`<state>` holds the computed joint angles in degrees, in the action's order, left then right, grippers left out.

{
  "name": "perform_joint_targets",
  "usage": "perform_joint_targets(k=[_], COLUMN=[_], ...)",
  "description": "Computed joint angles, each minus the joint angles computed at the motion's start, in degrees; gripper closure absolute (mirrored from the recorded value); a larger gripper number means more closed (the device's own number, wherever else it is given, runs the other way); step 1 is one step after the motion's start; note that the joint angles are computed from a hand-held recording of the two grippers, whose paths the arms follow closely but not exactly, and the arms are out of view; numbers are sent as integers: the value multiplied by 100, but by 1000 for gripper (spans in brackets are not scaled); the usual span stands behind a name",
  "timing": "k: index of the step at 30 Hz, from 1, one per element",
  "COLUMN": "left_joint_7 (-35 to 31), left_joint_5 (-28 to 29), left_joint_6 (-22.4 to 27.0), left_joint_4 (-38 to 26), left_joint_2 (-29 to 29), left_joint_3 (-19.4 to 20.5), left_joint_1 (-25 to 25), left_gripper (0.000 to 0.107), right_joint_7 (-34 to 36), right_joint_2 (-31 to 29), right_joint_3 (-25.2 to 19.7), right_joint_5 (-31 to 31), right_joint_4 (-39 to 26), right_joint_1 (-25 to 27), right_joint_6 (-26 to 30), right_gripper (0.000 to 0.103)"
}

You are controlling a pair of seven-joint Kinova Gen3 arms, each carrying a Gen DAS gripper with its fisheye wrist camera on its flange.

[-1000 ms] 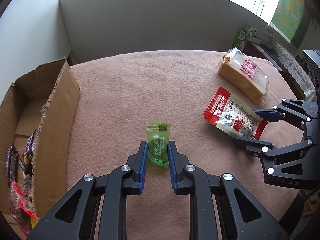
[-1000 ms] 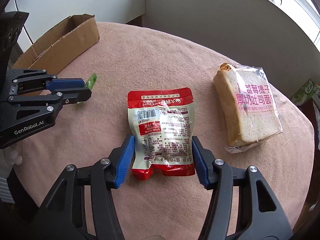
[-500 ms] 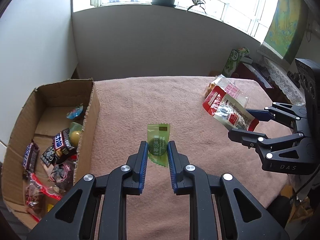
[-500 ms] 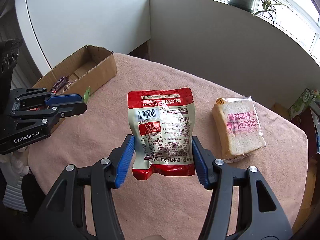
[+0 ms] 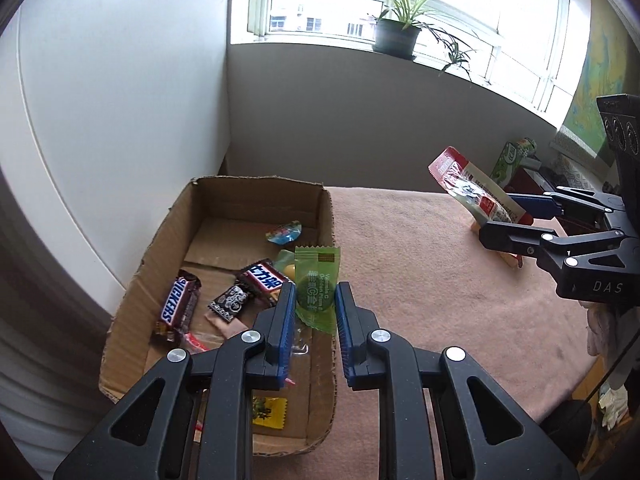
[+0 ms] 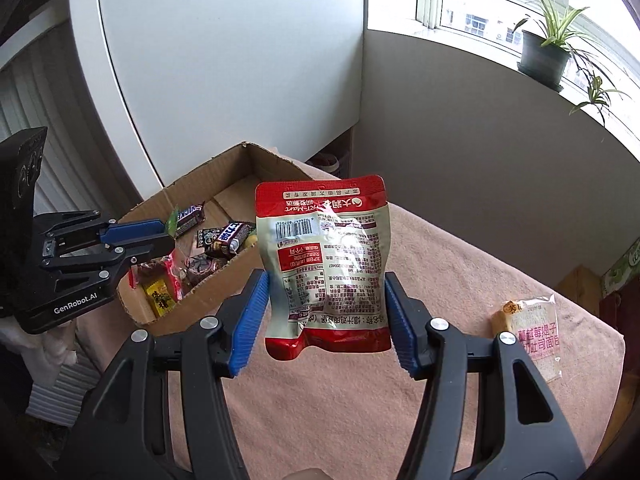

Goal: Organize snacks
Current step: 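Carry the green candy and red pouch into the box and open both tools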

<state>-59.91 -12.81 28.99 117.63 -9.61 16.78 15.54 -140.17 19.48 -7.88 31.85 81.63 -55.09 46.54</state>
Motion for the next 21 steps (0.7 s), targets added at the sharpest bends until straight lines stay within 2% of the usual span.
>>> perform_joint_targets(k=[3, 13, 21], left_joint_7=[-181, -743, -952], left_joint_5=[167, 663, 818], left_joint_6=[-21, -126, -214], left_joint_4=[144, 468, 513], left_joint_2=[-134, -257, -146], left_joint_3=[-231, -610, -627], left_joint_1=[-56, -351, -489], left_gripper=[89, 89, 89], right_joint_7=[325, 1091, 1377], right_joint_2=[381, 1561, 2202], right_joint_3=[-63, 251, 453], right_joint_5=[-221, -970, -1507], right_joint_4=[-538, -2079, -3013], right_joint_1=[43, -127, -123], right_joint_6=[100, 357, 564], right_gripper=[43, 42, 34])
